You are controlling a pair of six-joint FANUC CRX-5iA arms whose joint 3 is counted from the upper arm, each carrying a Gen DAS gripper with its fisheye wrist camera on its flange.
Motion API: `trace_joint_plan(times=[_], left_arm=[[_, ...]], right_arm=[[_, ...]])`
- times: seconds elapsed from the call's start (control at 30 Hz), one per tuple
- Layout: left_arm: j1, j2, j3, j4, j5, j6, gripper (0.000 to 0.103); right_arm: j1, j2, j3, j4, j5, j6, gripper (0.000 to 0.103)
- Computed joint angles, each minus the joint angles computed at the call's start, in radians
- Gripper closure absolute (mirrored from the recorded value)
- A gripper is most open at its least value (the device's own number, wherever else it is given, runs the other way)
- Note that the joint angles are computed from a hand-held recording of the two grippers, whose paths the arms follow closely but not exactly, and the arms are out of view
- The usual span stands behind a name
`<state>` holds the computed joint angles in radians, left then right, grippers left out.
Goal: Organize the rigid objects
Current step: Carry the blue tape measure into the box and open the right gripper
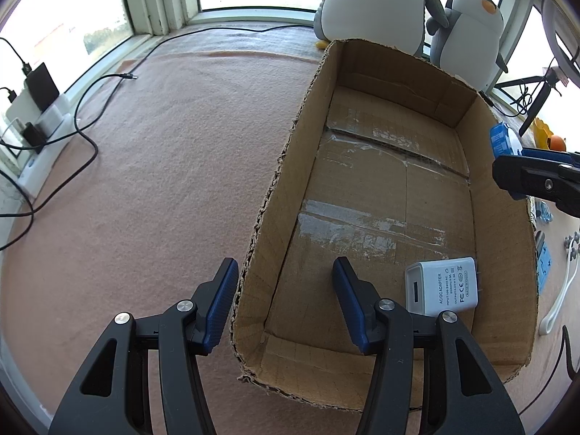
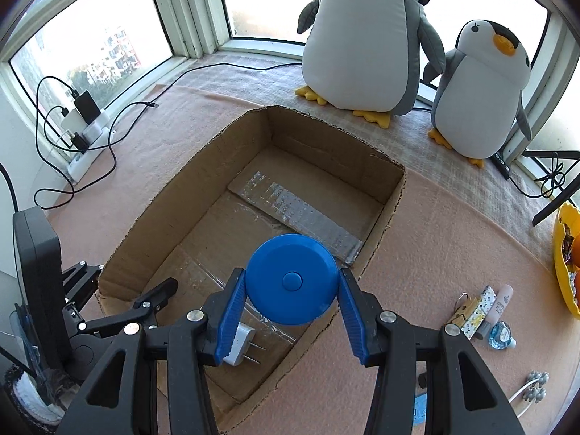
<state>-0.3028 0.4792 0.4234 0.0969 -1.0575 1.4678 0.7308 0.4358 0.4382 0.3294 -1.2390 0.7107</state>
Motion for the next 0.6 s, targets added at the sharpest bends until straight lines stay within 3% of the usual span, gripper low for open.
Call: trace_joint_plan(times=[0.33, 0.43, 0.6], left_arm=[[-0.001, 0.001, 0.001, 0.002, -0.001, 0.001, 0.049], [-0.003, 0.003, 0.005, -0.001, -0.002, 0.001, 0.049], [-0.004, 0.003, 0.005, -0.002, -0.001, 0.001, 0.049]], right_arm=[[0.002, 0.043, 0.038, -0.002, -0.007, 0.014, 0.056], [0.001, 0.037, 0.032, 0.0, -0.001, 0.004, 0.05], [0.002, 0.022, 0.015, 0.005, 0.009, -0.013, 0.049]])
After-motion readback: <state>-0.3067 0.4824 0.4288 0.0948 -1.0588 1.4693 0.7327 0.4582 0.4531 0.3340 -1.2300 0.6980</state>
